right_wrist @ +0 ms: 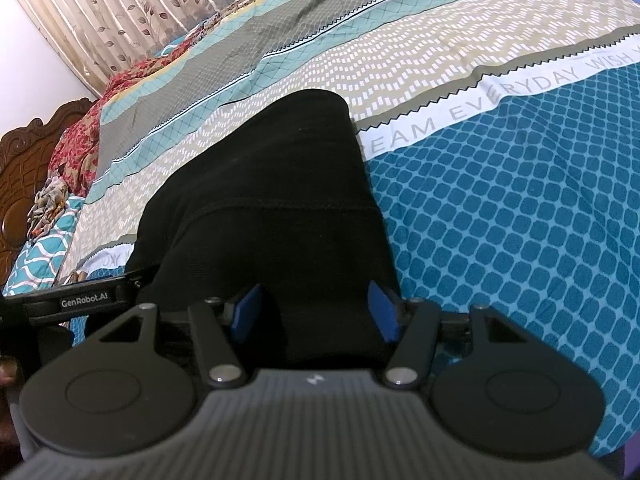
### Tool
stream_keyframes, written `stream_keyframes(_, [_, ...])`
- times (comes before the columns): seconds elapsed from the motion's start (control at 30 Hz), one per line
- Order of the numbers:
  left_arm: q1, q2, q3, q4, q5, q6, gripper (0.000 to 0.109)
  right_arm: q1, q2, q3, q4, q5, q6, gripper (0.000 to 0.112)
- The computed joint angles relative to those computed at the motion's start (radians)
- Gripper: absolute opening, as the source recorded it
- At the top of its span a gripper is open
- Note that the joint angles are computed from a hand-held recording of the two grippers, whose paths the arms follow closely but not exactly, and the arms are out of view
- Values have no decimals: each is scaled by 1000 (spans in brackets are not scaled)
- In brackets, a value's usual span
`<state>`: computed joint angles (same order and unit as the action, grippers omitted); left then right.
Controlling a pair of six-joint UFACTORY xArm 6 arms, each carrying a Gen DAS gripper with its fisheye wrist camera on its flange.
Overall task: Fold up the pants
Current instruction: 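Open the right gripper and withdraw it from the folded pants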
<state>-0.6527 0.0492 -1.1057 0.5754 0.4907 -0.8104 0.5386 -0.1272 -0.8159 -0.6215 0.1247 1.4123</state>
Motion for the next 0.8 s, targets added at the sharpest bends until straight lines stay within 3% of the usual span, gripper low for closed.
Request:
stream_keyframes(0.2, [10,-6,18,-27,-31,11,103,7,0,-17,-111,37,106,67])
stream_keyframes(0.23, [12,-7,20,-36,-31,12,103,9,0,-21,-131,49,122,72])
stream_keyframes(0.27, [14,-9,23,-51,-35,19,103,18,-2,-31,-144,86,132,100])
stream_keyframes(0.3, [17,-12,30,-71,-44,31,103,31,2,-46,-115,155,111,103])
stream_keyframes(0.33, [20,-15,35,-88,-52,41,103,36,8,-52,-101,182,109,103])
stream_keyframes(0.6, [50,-54,93,-370,-112,226,103,19,10,-42,-69,145,71,103])
stream_keyframes(0.8, [71,-153,218,-402,-210,245,103,12,-39,5,-99,102,107,103])
